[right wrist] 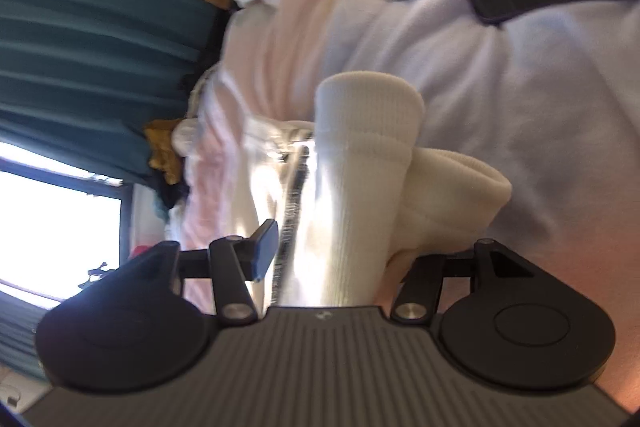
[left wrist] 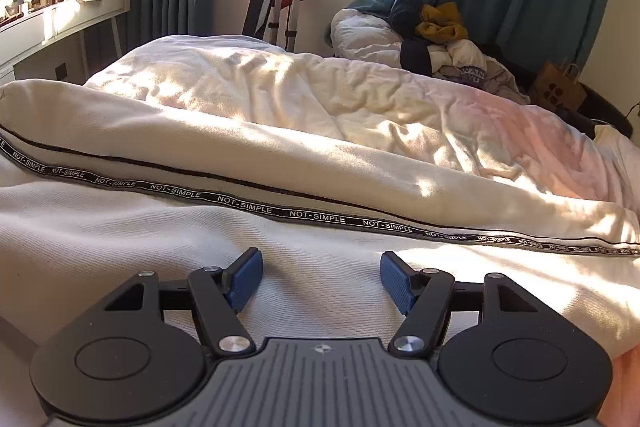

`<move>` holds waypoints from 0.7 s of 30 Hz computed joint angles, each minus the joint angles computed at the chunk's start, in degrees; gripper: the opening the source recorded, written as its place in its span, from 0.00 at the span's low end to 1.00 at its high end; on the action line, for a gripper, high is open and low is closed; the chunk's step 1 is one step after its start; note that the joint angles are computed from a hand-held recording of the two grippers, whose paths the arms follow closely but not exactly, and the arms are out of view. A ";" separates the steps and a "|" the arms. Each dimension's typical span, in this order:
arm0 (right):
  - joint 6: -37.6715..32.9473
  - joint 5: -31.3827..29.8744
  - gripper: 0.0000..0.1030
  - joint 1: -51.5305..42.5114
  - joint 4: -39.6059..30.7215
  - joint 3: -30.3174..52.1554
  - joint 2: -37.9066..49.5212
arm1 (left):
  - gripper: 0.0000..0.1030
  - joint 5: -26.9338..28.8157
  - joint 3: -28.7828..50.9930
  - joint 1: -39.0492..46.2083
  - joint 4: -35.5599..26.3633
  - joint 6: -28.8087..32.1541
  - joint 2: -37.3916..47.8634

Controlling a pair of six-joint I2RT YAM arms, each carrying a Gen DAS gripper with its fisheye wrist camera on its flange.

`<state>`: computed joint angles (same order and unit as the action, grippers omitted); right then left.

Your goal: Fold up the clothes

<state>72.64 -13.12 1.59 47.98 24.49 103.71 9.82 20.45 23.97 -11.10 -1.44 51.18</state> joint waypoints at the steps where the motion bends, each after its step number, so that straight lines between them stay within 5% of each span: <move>1: 0.74 0.85 0.47 -0.09 -0.17 -0.12 0.05 | 0.65 0.25 -0.03 0.24 -0.22 0.35 -0.22; 11: -4.26 6.48 0.17 1.27 -5.47 -0.78 -6.03 | 0.65 3.72 0.71 3.09 -2.21 3.93 -0.82; 21: -19.03 19.85 0.15 10.79 -17.95 1.99 -21.78 | 0.65 14.40 2.64 11.59 -8.08 7.49 -3.56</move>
